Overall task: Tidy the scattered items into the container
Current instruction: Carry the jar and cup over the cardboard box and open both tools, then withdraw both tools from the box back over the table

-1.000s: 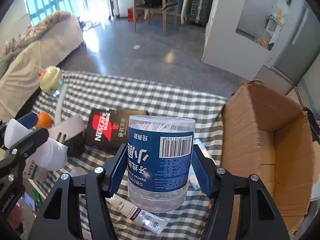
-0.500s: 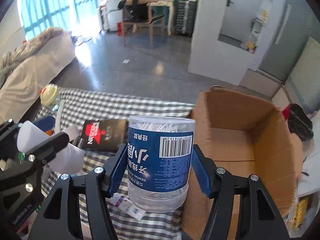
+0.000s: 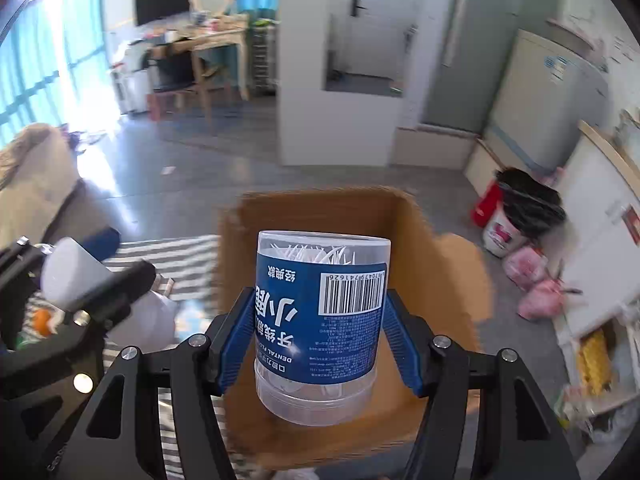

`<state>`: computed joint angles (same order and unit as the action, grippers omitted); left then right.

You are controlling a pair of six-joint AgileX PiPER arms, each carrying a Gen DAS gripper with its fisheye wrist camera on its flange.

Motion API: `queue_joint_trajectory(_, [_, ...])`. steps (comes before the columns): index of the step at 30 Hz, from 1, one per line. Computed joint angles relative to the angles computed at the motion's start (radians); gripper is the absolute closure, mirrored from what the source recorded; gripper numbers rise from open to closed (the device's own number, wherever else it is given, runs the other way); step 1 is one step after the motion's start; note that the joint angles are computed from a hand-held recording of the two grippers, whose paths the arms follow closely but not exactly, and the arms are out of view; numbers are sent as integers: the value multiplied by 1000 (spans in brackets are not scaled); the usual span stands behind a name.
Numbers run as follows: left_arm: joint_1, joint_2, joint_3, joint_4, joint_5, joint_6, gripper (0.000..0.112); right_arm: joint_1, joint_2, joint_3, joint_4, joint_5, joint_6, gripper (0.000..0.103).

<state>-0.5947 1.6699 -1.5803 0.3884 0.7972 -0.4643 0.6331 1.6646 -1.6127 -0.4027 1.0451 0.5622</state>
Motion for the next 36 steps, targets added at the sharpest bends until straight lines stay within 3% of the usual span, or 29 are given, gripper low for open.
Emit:
queue_joint_trajectory(9, [-13, 321, -309, -123, 100, 90, 80, -176, 44, 113, 80, -68, -61, 41])
queue_joint_trajectory(18, [6, 505, -477, -163, 172, 115, 79, -228, 159, 110, 161, -113, -146, 42])
queue_joint_trajectory(20, [-1, 516, -482, -130, 176, 94, 69, -223, 177, 106, 137, -109, -129, 41])
queue_joint_trajectory(22, [-21, 548, -518, -47, 215, 48, 13, -208, 200, 93, 85, -81, -92, 41])
queue_joint_trajectory(24, [-50, 540, -490, 95, 215, -47, 9, -185, 217, 85, -1, -40, -26, 35])
queue_joint_trajectory(26, [-60, 514, -457, 128, 209, -48, 9, -170, 219, 86, -55, -22, 14, 26])
queue_joint_trajectory(36, [-7, 281, -241, 125, 206, -122, 9, -113, 126, 112, -70, -13, 68, 23])
